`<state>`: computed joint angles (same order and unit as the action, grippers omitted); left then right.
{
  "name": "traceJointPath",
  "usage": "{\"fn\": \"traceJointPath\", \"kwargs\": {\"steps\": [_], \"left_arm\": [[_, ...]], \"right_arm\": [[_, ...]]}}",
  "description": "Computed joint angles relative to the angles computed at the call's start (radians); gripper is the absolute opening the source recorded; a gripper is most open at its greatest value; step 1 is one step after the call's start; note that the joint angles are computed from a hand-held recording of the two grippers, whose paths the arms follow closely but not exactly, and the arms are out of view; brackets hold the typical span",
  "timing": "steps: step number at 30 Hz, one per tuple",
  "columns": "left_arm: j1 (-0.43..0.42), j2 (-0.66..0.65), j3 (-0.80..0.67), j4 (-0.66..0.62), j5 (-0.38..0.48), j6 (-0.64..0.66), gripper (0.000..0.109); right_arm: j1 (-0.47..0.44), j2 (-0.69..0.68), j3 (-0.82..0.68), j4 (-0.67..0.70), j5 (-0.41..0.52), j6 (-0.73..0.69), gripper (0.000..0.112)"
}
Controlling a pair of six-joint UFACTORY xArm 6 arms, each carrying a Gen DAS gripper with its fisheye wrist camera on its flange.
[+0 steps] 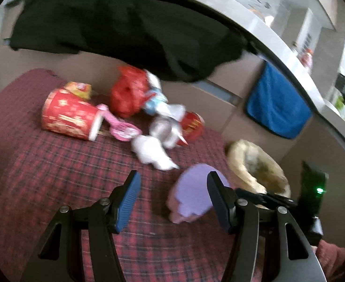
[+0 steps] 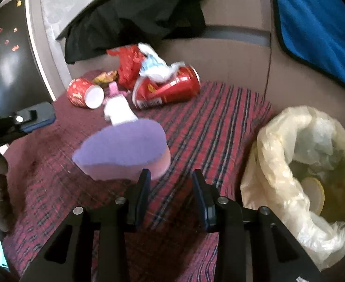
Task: Collect trash
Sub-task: 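Move both tools back toward the trash pile on the bed, then grasp the crushed red can with the right gripper while the left grasps the white tissue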
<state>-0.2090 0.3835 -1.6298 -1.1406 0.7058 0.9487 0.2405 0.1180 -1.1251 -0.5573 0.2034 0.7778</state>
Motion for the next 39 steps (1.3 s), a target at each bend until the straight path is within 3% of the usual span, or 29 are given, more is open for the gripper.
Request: {"fn": "traceJointPath", "kwargs": {"steps": [3,8,14,18,26,32,39], "left_arm": [[-0.02,0.0,0.0,0.048,-0.032,-0.036,0.06],[-0.031,0.023,-0.025,0.124,-0.11,-0.128,0.06],[-0.022,0.067,-0.085,0.179,-0.222,-0.219,0.059],[-0.002,0.126,-0.184,0.228,-0.17,-0.268,0.059],[0.042,0.195,-0.295,0.25,-0.118,-0.314,0.059],[0.082,0.245,-0.356,0.295,-0.13,-0.395,0.059],[0.07,0.27,-0.385,0.329,-0.07,-0.424,0.06]], "right_arm": [[-0.01,-0.011,0.023,0.006,-0.032,0.01,0.033],[-0.024,-0.046,0.031,-0.097,-0.043,0.074,0.033],[-0.032,0.033,-0.133,0.149,-0.043,-0.154,0.034],[-0.037,0.178,-0.354,0.277,0.028,-0.249,0.035],[-0.064,0.533,-0.849,0.487,0.253,-0.427,0.037],[-0.069,0.639,-0.993,0.622,0.349,-0.531,0.048],[-0.062,0.651,-1.011,0.621,0.367,-0.535,0.047]]}}
